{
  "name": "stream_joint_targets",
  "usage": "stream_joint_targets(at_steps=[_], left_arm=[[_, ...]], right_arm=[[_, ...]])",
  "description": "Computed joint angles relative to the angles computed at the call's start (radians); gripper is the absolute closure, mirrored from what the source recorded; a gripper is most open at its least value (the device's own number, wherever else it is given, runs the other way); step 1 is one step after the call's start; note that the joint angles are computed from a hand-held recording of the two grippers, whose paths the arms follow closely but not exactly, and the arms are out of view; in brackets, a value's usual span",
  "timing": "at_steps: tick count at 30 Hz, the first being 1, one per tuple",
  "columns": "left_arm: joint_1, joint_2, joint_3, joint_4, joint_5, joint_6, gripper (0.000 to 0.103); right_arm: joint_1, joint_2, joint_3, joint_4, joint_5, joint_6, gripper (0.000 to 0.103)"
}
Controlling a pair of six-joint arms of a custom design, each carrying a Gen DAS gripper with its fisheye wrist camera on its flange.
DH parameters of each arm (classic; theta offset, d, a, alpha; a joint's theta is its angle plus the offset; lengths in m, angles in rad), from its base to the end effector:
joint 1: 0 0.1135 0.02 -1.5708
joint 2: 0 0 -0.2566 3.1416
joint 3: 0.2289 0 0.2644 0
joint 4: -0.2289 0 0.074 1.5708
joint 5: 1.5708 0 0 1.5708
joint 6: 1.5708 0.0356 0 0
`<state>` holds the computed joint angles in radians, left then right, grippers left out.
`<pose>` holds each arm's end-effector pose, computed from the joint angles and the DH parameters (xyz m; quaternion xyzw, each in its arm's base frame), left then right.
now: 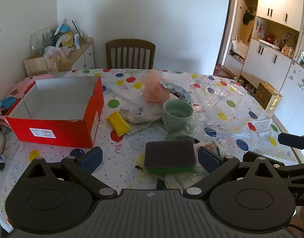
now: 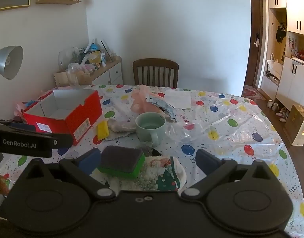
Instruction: Organize soft objects
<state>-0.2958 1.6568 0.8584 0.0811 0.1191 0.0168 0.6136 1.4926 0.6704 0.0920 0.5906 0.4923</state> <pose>0.3308 -0.1052 0.1547 0.1658 0.8938 -0.1111 0.4016 0.2537 0.1544 0.1524 0.0656 0.8790 -0.0211 0.4717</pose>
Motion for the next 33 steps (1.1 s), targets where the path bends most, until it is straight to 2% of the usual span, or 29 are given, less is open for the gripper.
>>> stream_joint_targets(at_steps=[16, 33], left_arm=[[0.004, 0.003, 0.003, -0.004, -0.02, -0.004, 0.0], [0.016, 0.015, 0.004, 0.02, 0.017, 0.006, 0.0]], right_arm=[[0.005, 0.014, 0.017, -0.024, 0.006, 0.013, 0.001], [0.008, 0.032, 0.028, -0.019, 0.007, 0.014, 0.001]])
